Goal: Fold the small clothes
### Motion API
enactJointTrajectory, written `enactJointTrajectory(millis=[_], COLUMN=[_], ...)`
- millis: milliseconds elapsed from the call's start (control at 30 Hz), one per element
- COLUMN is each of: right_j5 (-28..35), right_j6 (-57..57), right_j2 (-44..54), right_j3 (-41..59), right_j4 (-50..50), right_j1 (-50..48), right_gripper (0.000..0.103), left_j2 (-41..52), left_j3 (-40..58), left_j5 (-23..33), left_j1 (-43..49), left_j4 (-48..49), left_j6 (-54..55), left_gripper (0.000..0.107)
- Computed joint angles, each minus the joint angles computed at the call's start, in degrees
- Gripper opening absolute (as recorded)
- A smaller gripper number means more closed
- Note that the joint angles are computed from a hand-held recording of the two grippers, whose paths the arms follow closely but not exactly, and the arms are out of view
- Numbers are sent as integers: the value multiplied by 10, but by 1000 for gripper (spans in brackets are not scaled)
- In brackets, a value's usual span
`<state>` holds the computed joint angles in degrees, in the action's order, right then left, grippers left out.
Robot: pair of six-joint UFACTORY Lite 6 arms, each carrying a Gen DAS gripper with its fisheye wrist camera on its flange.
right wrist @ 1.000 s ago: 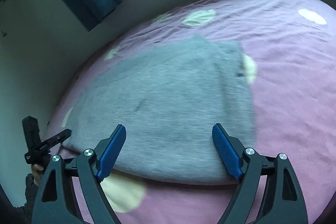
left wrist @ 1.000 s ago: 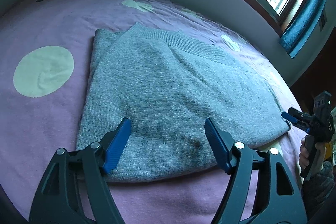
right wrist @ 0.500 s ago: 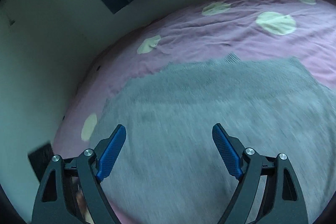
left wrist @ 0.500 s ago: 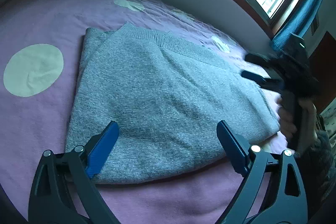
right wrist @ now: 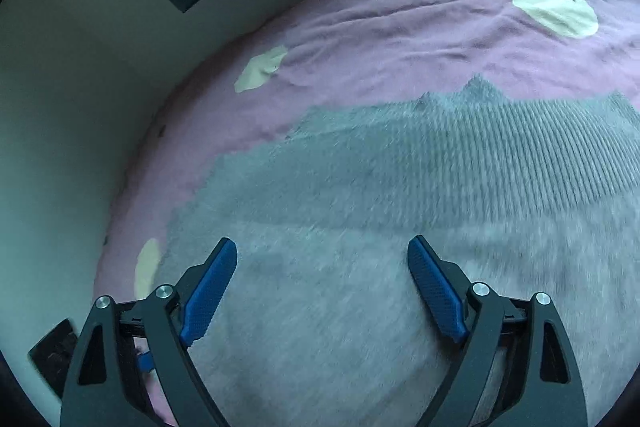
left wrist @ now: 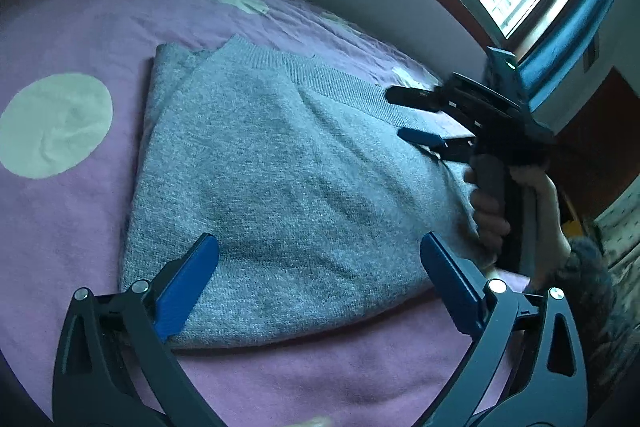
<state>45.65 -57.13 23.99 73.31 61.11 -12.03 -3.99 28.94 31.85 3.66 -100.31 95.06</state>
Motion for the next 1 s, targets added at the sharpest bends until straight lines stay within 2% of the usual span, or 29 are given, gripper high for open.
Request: enactJointTrajectory(millis=[100, 300, 400, 500, 667, 800, 867, 1000], right_j5=[1, 69, 101, 99, 75, 27, 36, 57], right_j6=[-32, -92, -110, -121, -200, -218, -222, -238], right_j2=[-87, -267, -340, -395, -411, -456, -460, -453], right_j3=[-93, -291, -369, -427, -483, -513, -516, -518], right_j4=[15, 29, 29, 20, 70, 84, 84, 87], right_j1=[-10, -64, -106, -127, -133, -96, -106, -129], right_gripper=[86, 86, 86, 86, 87, 88, 88, 88], left_j2=[7, 2, 3, 3, 3, -2, -12, -51], left_j3=[2, -1, -1, -3, -2, -6, -14, -44], left_j5=[8, 2, 16, 24, 22, 28, 49, 117], left_j1=[5, -1, 9, 14, 18, 22, 39, 131], left_j4=[0, 0, 4, 4, 12, 11, 15, 27], left_j6=[5, 3, 3, 4, 2, 4, -1, -31], left_gripper=[100, 100, 100, 100, 100, 100, 100, 100])
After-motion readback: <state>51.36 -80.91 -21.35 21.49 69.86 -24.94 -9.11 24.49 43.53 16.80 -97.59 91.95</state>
